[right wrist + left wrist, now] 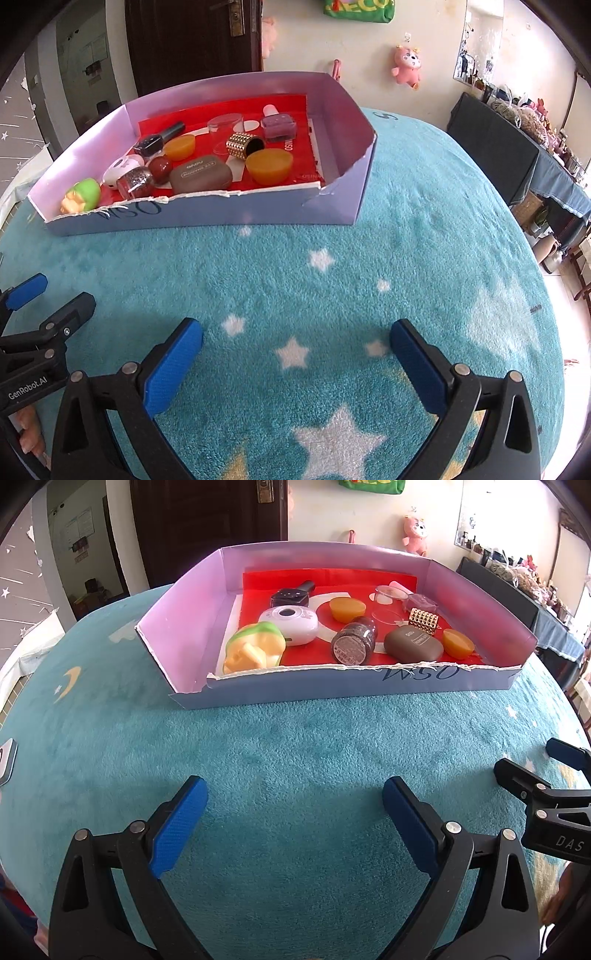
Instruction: Organize rigid objects
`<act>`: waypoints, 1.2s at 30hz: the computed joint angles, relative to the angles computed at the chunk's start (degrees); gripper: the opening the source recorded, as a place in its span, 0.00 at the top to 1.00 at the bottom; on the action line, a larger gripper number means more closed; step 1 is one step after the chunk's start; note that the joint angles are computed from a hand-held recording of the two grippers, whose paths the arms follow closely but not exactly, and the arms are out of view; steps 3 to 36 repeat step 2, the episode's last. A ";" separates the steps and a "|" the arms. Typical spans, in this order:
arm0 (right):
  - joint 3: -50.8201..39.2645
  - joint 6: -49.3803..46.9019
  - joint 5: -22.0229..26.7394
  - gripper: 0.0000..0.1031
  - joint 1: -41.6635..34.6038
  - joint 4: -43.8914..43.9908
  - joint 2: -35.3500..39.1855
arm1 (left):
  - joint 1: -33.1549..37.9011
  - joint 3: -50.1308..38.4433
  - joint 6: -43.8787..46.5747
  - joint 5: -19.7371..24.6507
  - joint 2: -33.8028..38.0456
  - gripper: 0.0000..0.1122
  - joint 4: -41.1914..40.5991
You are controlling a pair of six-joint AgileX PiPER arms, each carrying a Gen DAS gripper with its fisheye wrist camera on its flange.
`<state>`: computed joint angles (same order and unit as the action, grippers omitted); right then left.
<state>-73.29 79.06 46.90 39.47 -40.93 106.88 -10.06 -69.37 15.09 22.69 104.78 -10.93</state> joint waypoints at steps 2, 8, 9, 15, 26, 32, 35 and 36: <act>-4.42 -0.90 2.15 0.00 0.88 0.95 2.56 | 1.02 0.64 2.47 -0.11 -0.39 0.13 -1.80; -4.42 -0.90 2.15 0.00 0.88 0.95 2.56 | 1.02 0.64 2.47 -0.11 -0.39 0.13 -1.80; -4.42 -0.90 2.15 0.00 0.88 0.95 2.56 | 1.02 0.64 2.47 -0.11 -0.39 0.13 -1.80; -4.42 -0.90 2.15 0.00 0.88 0.95 2.56 | 1.02 0.64 2.47 -0.11 -0.39 0.13 -1.80; -4.42 -0.90 2.15 0.00 0.88 0.95 2.56 | 1.02 0.64 2.47 -0.11 -0.39 0.13 -1.80; -4.42 -0.90 2.15 0.00 0.88 0.95 2.56 | 1.02 0.64 2.47 -0.11 -0.39 0.13 -1.80; -4.42 -0.90 2.15 0.00 0.88 0.95 2.56 | 1.02 0.64 2.47 -0.11 -0.39 0.13 -1.80; -4.42 -0.90 2.15 0.00 0.88 0.95 2.56 | 1.02 0.64 2.47 -0.11 -0.39 0.13 -1.80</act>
